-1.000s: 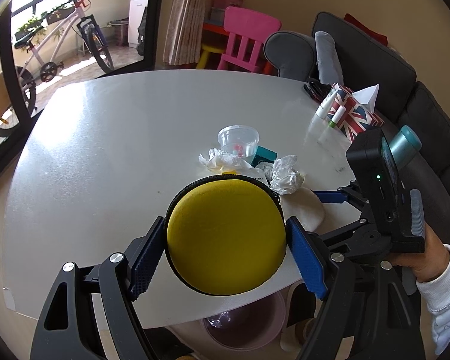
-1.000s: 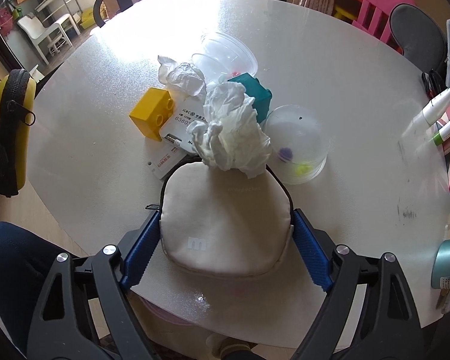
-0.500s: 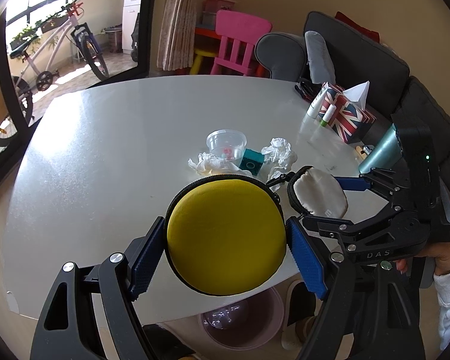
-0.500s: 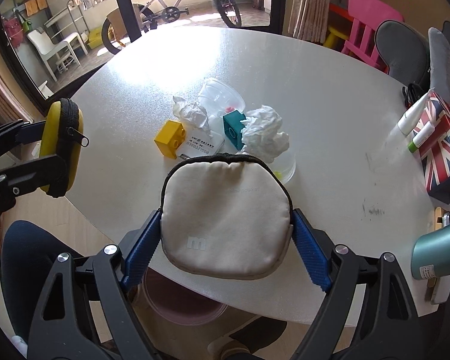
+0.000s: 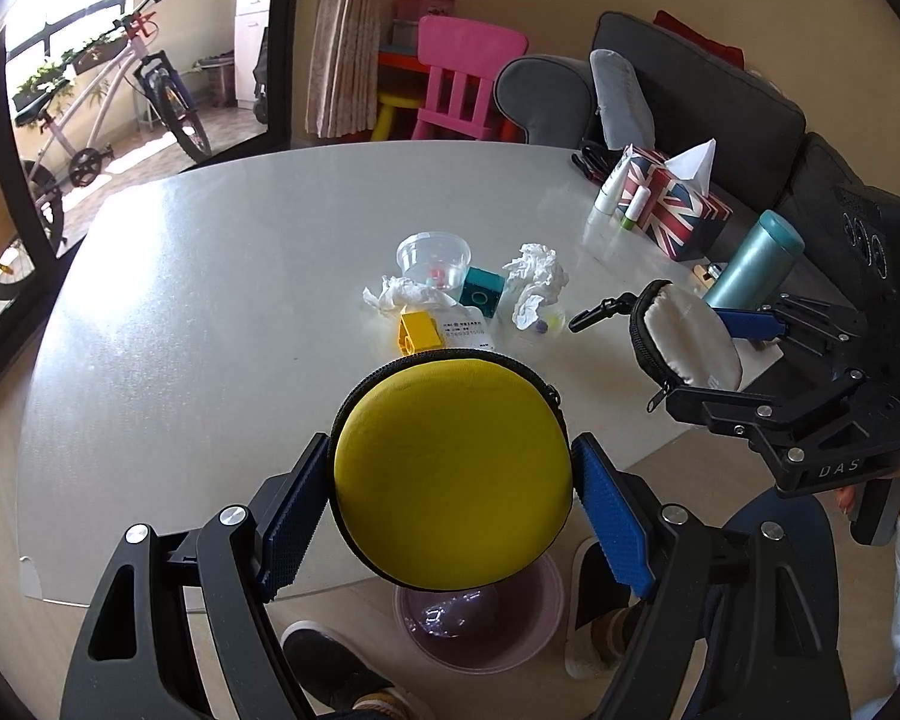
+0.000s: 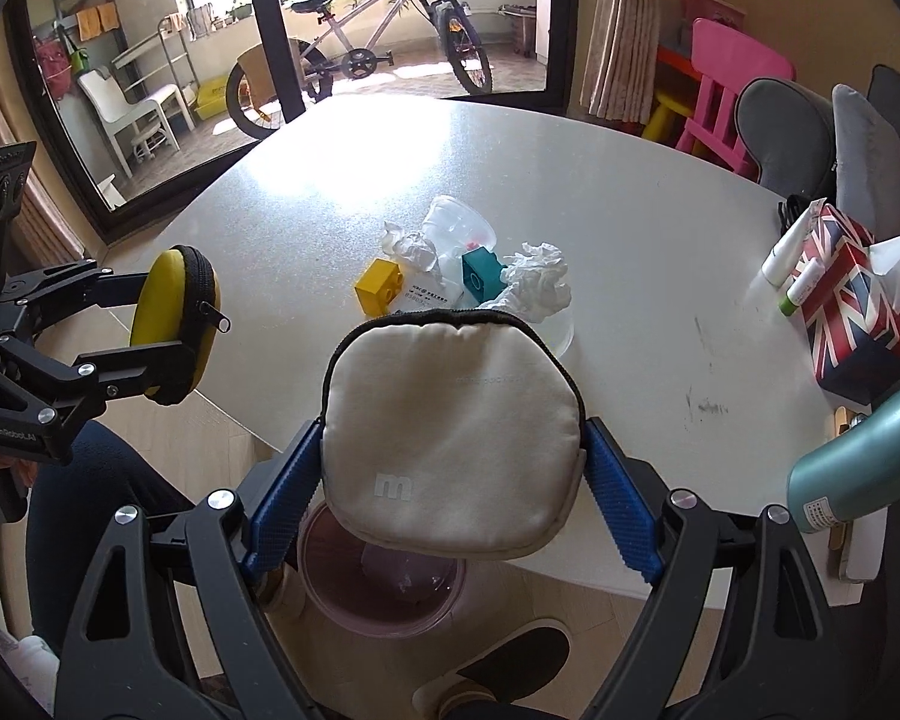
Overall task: Collect trash
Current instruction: 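Lower the beige pouch over the pink wastebasket and open the right gripper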
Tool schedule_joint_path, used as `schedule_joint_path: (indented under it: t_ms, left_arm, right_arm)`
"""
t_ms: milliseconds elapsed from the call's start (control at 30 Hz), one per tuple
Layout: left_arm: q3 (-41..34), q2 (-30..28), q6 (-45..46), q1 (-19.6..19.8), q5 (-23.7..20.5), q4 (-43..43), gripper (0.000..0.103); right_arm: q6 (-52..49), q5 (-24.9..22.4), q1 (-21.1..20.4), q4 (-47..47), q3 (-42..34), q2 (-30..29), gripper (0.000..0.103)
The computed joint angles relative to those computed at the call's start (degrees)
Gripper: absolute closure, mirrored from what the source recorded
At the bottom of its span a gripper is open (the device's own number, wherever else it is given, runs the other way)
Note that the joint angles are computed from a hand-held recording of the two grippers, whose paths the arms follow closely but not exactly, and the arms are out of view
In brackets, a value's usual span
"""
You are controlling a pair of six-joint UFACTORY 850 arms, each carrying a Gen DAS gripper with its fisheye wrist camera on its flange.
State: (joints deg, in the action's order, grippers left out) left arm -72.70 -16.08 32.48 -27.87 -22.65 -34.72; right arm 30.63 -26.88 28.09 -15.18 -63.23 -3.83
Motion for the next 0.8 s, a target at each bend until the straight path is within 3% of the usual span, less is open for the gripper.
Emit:
schedule_joint_path:
  t_ms: [467, 567, 633, 800]
  left_arm:
    - [8.0, 6.5, 0.9, 0.4, 0.5, -1.4, 0.026]
    - [8.6, 7.1, 0.6, 0.6, 0.5, -1.3, 0.026]
    - [8.7, 7.4, 0.3, 0.6, 0.6, -1.0, 0.026]
    - [8.9, 7.5, 0.3, 0.5, 0.3, -0.9, 0.026]
  right_arm:
    - [-9.2, 2.6, 5.5, 11.8, 5.7, 3.6, 0.019]
    - [-13.6, 3.2, 5.6, 15.8, 5.9, 3.4, 0.016]
    - [-14.7, 3.6, 5.7, 16.9, 5.8, 3.3, 0.008]
    - [-12.4, 3.6, 5.9, 15.1, 5.7, 3.3, 0.007]
